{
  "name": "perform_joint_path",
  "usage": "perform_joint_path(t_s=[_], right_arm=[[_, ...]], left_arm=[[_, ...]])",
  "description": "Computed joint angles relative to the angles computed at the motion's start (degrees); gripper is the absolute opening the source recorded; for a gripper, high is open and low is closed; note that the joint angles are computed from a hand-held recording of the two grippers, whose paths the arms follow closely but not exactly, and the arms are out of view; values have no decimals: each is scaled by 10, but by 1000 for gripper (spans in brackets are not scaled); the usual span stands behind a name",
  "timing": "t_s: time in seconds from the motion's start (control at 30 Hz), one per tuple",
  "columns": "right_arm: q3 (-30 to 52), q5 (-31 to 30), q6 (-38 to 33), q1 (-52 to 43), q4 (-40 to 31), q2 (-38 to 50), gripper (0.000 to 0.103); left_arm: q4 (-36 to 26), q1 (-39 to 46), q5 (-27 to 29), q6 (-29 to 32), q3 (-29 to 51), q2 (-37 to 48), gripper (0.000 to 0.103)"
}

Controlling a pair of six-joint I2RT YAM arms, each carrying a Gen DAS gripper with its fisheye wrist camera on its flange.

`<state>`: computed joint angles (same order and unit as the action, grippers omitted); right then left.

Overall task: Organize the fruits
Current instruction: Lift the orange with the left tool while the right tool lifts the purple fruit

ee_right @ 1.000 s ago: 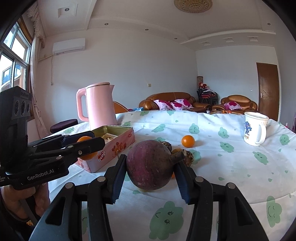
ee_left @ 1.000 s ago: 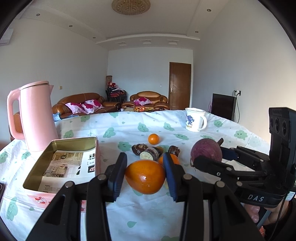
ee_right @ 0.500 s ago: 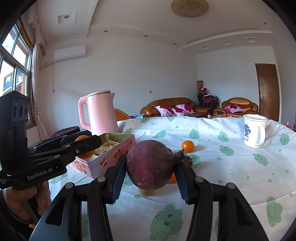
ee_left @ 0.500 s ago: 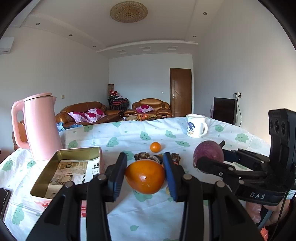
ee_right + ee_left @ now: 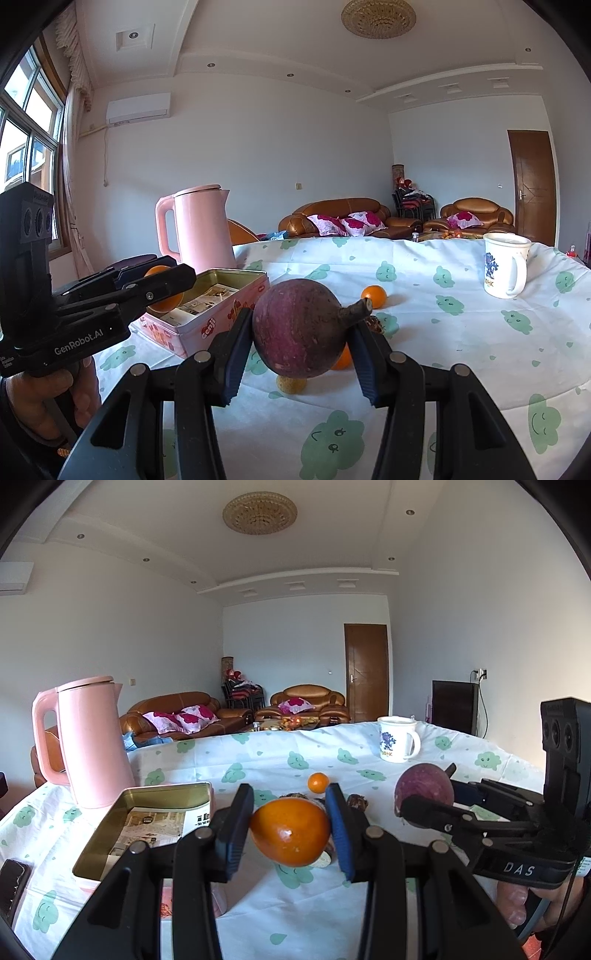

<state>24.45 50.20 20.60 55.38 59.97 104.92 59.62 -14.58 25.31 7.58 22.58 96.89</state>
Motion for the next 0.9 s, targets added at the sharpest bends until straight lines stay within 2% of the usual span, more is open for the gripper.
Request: perform_joint_path(t_s=[0.47, 0.9], right_arm=[[35, -9, -34, -4, -49, -25, 52], [130, -91, -65, -53, -153, -44, 52]], left_arm=[[-35, 24, 2, -4, 24, -7, 42], [-104, 66, -2, 7, 93, 20, 42]])
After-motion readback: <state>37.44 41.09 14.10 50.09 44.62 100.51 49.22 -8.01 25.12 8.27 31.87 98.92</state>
